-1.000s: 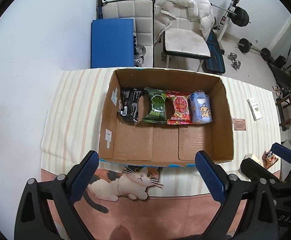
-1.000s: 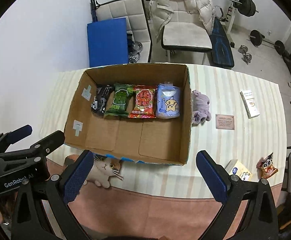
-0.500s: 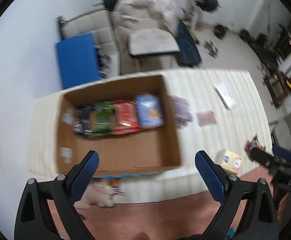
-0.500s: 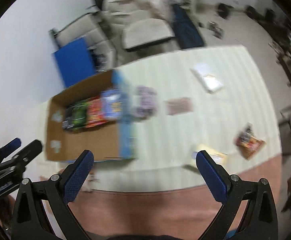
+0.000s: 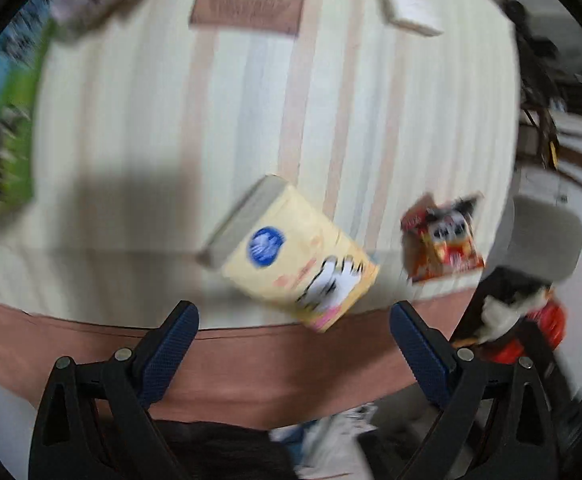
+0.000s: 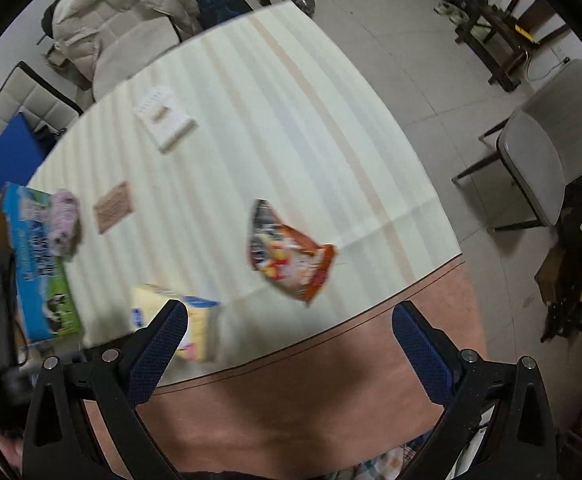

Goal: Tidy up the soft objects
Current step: 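Grasp the yellow Vinda tissue pack with the left tool while the right tool grasps the panda snack bag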

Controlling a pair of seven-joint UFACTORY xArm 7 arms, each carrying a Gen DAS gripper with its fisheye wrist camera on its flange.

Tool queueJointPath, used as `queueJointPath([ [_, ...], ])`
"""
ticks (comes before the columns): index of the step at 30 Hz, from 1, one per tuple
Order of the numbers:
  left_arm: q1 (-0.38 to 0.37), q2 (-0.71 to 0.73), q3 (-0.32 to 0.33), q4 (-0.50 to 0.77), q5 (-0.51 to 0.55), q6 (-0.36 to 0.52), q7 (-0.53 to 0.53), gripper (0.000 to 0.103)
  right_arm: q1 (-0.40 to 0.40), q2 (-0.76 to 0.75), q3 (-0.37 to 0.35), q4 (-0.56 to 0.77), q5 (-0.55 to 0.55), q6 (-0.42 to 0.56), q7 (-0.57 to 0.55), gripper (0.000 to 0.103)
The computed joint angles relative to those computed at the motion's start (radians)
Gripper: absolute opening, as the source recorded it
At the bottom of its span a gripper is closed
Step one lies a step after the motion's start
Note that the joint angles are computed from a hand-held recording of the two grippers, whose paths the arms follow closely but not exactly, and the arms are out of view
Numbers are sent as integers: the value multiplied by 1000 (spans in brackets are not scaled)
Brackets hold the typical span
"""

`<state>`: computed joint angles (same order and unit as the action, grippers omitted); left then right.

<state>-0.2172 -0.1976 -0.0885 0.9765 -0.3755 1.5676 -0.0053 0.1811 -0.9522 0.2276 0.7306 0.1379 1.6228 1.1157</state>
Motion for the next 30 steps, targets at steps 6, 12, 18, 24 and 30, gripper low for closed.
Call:
queueJointPath([
  [6, -44, 84, -55, -7, 34, -75, -171, 98, 33, -50, -40, -116, -15, -39, -135, 103],
  [12, -122, 88, -105, -17, 239, -211, -61, 76, 61, 31, -41, -122, -61, -83, -306, 102],
  [18, -153, 91, -111, -18, 405, -265, 61, 73, 73, 115, -53, -144, -59, -160, -429, 100],
  [24, -122, 133, -75, 62, 307, -182, 48, 74, 65, 223, -81, -210, -12, -250, -471, 66],
  [30, -83, 89, -50, 60, 241, -117, 71, 74, -32, -60, -237, -418, 204, -350, -375, 62],
])
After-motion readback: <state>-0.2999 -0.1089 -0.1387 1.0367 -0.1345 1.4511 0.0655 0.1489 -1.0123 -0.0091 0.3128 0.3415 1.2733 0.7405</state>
